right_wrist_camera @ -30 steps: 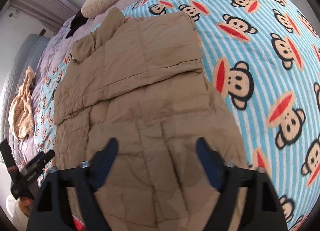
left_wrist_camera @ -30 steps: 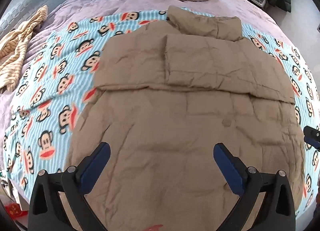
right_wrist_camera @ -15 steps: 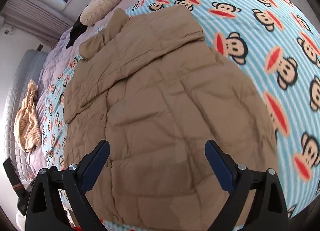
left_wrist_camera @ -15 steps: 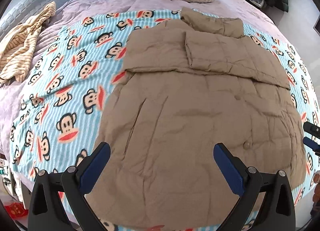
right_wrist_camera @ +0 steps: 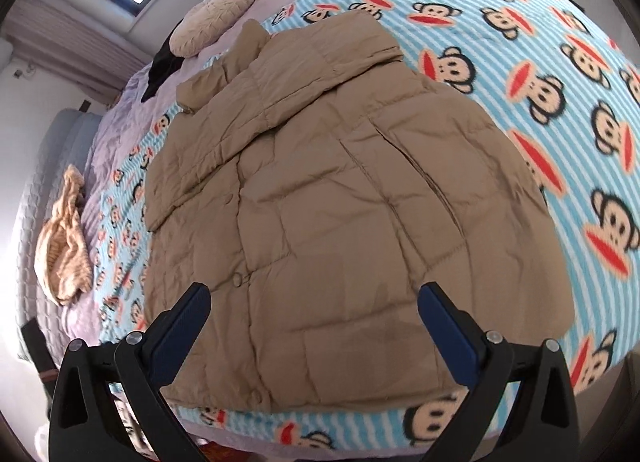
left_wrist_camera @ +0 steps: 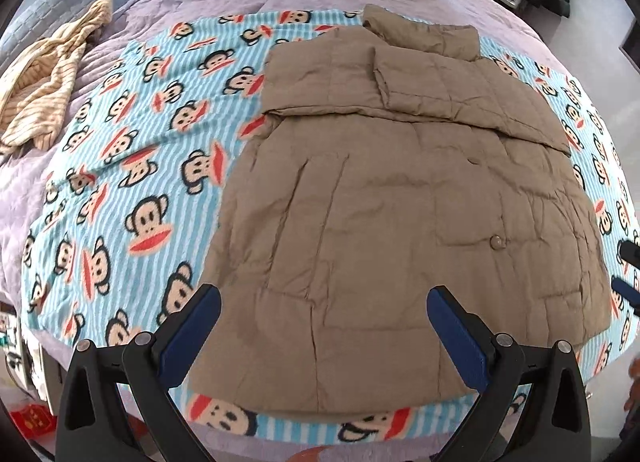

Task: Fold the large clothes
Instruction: 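Move both open tools to the hem of the tan jacket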

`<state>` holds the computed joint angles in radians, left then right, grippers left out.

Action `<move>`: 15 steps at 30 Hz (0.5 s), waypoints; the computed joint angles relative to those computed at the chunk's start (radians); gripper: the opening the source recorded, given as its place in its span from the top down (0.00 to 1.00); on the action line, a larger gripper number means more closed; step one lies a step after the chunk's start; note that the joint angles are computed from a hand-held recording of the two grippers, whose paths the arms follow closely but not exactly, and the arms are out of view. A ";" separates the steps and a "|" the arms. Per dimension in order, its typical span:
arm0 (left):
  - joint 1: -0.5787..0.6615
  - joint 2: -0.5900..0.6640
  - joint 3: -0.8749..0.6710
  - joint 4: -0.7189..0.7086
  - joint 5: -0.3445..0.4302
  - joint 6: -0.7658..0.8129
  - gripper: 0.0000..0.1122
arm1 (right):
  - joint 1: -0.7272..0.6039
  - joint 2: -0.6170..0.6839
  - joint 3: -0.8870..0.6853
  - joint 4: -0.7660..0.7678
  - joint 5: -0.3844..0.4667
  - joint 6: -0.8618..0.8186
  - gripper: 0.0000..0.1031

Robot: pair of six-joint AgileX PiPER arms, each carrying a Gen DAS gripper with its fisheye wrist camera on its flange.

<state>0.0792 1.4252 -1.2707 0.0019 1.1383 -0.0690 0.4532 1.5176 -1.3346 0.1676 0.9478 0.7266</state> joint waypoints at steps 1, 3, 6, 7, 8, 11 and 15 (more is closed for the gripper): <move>0.007 -0.003 -0.001 -0.004 0.008 0.002 0.08 | -0.009 -0.003 -0.001 0.027 0.018 -0.007 0.00; 0.016 -0.005 -0.003 -0.006 0.028 -0.005 0.08 | -0.041 0.007 -0.009 0.106 0.068 -0.052 0.00; 0.027 -0.009 0.005 -0.014 0.053 -0.012 0.08 | -0.089 0.013 0.010 0.222 0.093 -0.109 0.00; 0.028 -0.010 0.008 -0.021 0.059 -0.010 0.08 | -0.100 0.017 0.016 0.243 0.099 -0.114 0.00; 0.026 -0.013 0.014 -0.022 0.066 -0.020 0.08 | -0.113 0.021 0.024 0.270 0.105 -0.125 0.00; 0.014 -0.019 0.042 -0.035 0.067 -0.049 0.08 | -0.144 0.023 0.049 0.320 0.125 -0.146 0.00; -0.009 -0.021 0.059 -0.026 0.073 -0.103 0.08 | -0.182 0.001 0.097 0.342 0.130 -0.178 0.00</move>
